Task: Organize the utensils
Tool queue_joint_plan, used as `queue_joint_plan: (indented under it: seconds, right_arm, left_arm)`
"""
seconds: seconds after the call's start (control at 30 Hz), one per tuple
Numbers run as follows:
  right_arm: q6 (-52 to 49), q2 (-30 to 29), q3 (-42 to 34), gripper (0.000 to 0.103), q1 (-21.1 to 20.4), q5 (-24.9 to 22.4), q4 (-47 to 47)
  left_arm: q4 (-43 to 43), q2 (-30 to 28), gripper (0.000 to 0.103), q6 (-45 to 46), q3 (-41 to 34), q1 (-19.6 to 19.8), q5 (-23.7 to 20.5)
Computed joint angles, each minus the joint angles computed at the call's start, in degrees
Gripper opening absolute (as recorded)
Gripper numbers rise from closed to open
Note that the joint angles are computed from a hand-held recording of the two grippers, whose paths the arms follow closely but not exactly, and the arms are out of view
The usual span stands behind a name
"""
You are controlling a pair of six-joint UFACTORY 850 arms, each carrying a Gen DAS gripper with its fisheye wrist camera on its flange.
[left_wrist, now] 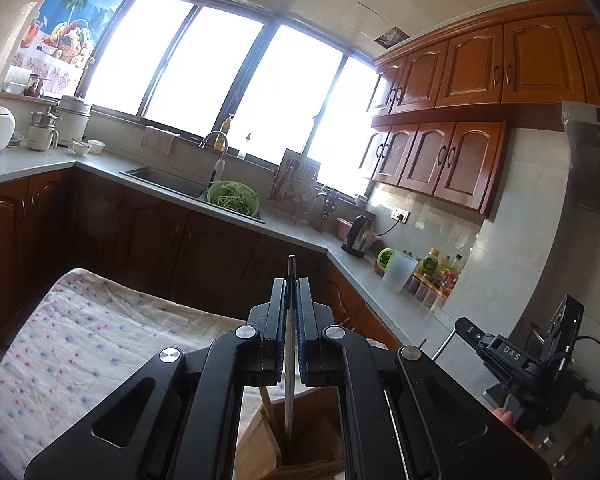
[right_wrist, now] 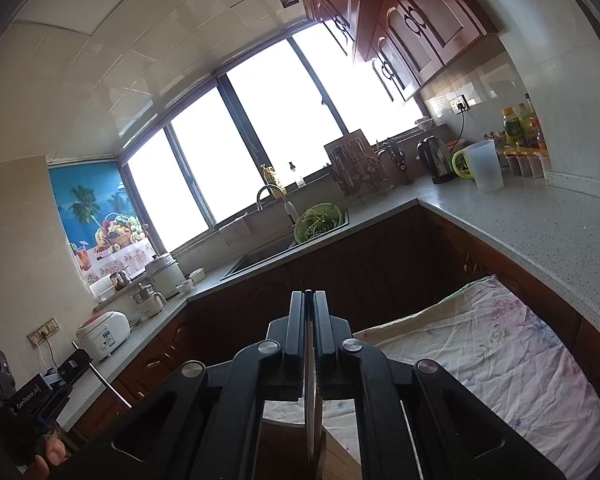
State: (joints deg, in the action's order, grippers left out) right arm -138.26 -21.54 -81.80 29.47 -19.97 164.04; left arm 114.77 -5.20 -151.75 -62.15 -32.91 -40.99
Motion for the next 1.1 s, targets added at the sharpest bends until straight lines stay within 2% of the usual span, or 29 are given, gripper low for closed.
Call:
queue_joint_plan:
  seconds: [0.2, 0.3, 0.4, 0.5, 0.6, 0.97, 1.03, 1.07, 1.1]
  right_arm:
    - [-5.6, -1.6, 2.0, 0.004, 0.7, -2.7, 5.9]
    - [-6.6, -1.9, 2.5, 0.004, 1.0, -3.0, 7.1]
    - [-4.3, -2.4, 1.8, 0.004, 0.9, -1.9, 4.1]
    - [-1.8, -3.0, 0.8, 0.004, 1.3, 0.3, -0.4]
    - [-4.3, -3.0, 0.7, 0.004, 1.7, 0.8, 0.8]
    - [0.4, -3.2, -0.2, 0.004, 1.2, 2.6, -3.6]
    - [3.4, -3.4, -0.6, 0.007, 1.0, 3.0, -6.8]
    - [4.9, -3.4, -0.8, 0.010, 0.9, 3.2, -8.2]
    - [6.4, -3.4, -0.9, 0.015, 0.8, 3.4, -9.6]
  left_arm:
    - [0.1, -3.1, 0.004, -2.7, 1.0, -0.4, -1.5]
    - [0.7, -4.2, 0.004, -3.0, 1.1, -0.2, -0.4]
    - [-0.3, -5.3, 0.004, -0.8, 0.3, -0.1, 1.3]
    - [-1.7, -5.6, 0.005, 1.9, 0.0, -0.5, 0.7]
    - [-1.8, -5.1, 0.005, 2.1, 0.2, -0.1, 1.9]
    - [-3.8, -4.9, 0.005, 4.9, -0.7, 0.4, 4.4]
    - [-4.9, -4.7, 0.008, 5.8, -1.0, 0.7, 5.4]
    - [-5.9, -4.6, 0.016, 6.4, -1.0, 0.9, 5.7]
    - [-6.4, -4.4, 0.029, 6.4, -0.9, 1.0, 5.9]
